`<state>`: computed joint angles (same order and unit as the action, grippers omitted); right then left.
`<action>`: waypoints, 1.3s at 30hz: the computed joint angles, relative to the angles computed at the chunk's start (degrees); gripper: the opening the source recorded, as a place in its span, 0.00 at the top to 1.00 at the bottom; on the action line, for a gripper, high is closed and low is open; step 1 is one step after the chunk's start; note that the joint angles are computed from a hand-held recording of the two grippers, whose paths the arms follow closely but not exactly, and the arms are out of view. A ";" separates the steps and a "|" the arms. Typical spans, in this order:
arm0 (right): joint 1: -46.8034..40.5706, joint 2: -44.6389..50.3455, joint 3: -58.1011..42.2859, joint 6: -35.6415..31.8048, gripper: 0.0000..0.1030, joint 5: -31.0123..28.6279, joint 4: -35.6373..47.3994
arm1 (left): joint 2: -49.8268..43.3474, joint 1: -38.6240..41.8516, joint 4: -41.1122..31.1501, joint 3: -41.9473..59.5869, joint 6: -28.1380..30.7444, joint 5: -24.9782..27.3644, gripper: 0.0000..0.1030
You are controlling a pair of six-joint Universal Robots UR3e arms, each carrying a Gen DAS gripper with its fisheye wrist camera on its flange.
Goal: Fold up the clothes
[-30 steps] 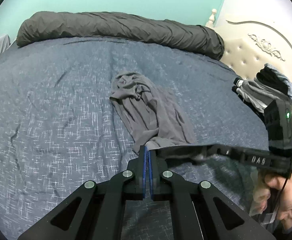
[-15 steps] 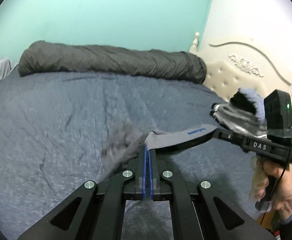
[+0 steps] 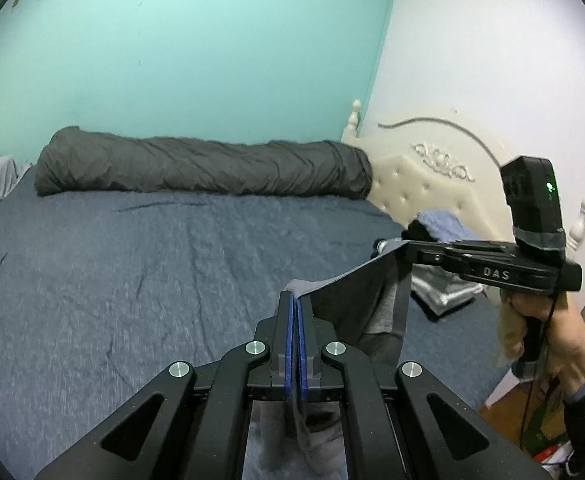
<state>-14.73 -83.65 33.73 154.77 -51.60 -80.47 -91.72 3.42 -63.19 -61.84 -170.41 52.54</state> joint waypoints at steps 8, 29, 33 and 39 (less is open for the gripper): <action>6.49 -2.61 23.89 1.83 0.97 -8.14 -11.51 | 1.07 -3.34 8.82 -17.96 -1.65 6.61 0.98; 7.86 2.71 50.90 8.90 0.64 -14.93 -31.79 | -21.30 -2.02 33.84 -28.48 -9.33 7.96 0.98; 8.03 -4.76 57.35 7.32 0.64 -14.31 -28.03 | -20.75 -1.37 34.51 -29.70 -8.85 7.29 0.98; 13.94 -9.86 62.12 8.76 0.63 -20.29 -27.12 | -18.31 0.58 35.57 -32.95 -8.62 5.50 0.98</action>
